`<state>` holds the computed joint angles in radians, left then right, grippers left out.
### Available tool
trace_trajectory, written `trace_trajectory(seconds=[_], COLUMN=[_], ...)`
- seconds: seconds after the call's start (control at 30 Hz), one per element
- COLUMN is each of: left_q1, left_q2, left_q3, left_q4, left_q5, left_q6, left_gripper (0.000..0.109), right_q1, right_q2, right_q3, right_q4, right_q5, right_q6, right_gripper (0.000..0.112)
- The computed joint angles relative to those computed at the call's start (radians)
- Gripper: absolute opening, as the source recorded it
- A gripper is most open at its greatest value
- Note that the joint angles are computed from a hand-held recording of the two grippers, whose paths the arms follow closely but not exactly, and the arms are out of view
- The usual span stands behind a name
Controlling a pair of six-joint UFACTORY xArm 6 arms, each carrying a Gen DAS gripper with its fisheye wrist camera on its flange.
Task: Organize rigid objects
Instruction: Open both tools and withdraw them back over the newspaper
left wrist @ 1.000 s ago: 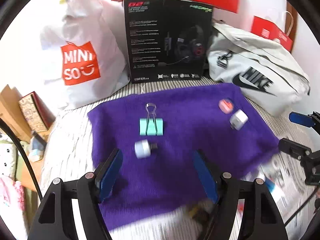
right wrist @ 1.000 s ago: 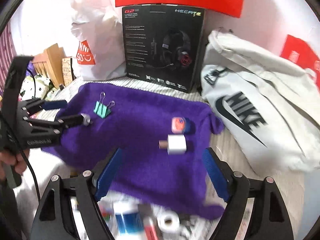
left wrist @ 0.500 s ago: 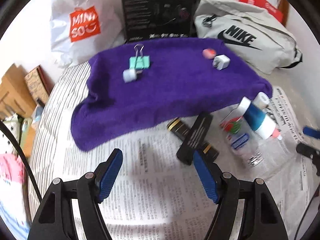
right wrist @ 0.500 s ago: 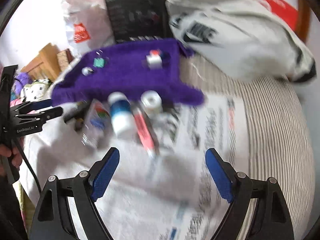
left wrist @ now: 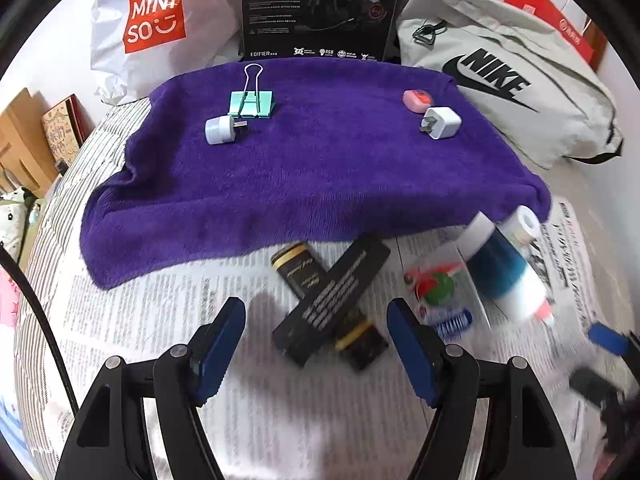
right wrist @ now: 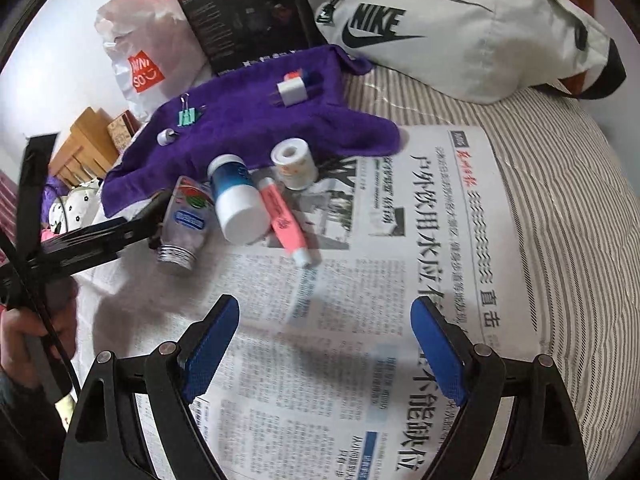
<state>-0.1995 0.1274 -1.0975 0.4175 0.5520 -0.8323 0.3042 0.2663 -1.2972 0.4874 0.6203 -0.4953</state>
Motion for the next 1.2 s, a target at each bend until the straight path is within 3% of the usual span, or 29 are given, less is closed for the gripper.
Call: trace_trajectory(seconds=[0.07, 0.13, 0.4, 0.63, 0.8, 1.0, 1.2], left_q1=[-0.008, -0.002, 0.070, 0.065, 0.054, 0.057, 0.058], left_q2=[0.025, 0.015, -0.115, -0.185, -0.219, -0.236, -0.232], left_q3=[-0.028, -0.007, 0.172, 0.255, 0.281, 0.281, 0.284], left_q4=[0.063, 0.110, 0.078, 0.073, 0.055, -0.043, -0.020], left_q5=[0.049, 0.036, -0.055, -0.078, -0.056, -0.017, -0.046], left_q6=[-0.048, -0.086, -0.028, 0.006, 0.038, 0.140, 0.143], left_gripper=[0.074, 0.075, 0.076, 0.079, 0.080, 0.080, 0.080], right_q1=[0.007, 0.013, 0.037, 0.052, 0.076, 0.067, 0.068], right_q2=[-0.001, -0.003, -0.006, 0.008, 0.007, 0.030, 0.024], right_q3=[0.004, 0.015, 0.066, 0.075, 0.100, 0.042, 0.054], right_q4=[0.000, -0.018, -0.040, -0.032, -0.215, -0.255, -0.235], right_q5=[0.002, -0.006, -0.081, -0.119, -0.168, -0.083, -0.099], right_q6=[-0.006, -0.001, -0.034, -0.097, -0.012, 0.033, 0.009], right_gripper=[0.087, 0.087, 0.089, 0.103, 0.103, 0.103, 0.103])
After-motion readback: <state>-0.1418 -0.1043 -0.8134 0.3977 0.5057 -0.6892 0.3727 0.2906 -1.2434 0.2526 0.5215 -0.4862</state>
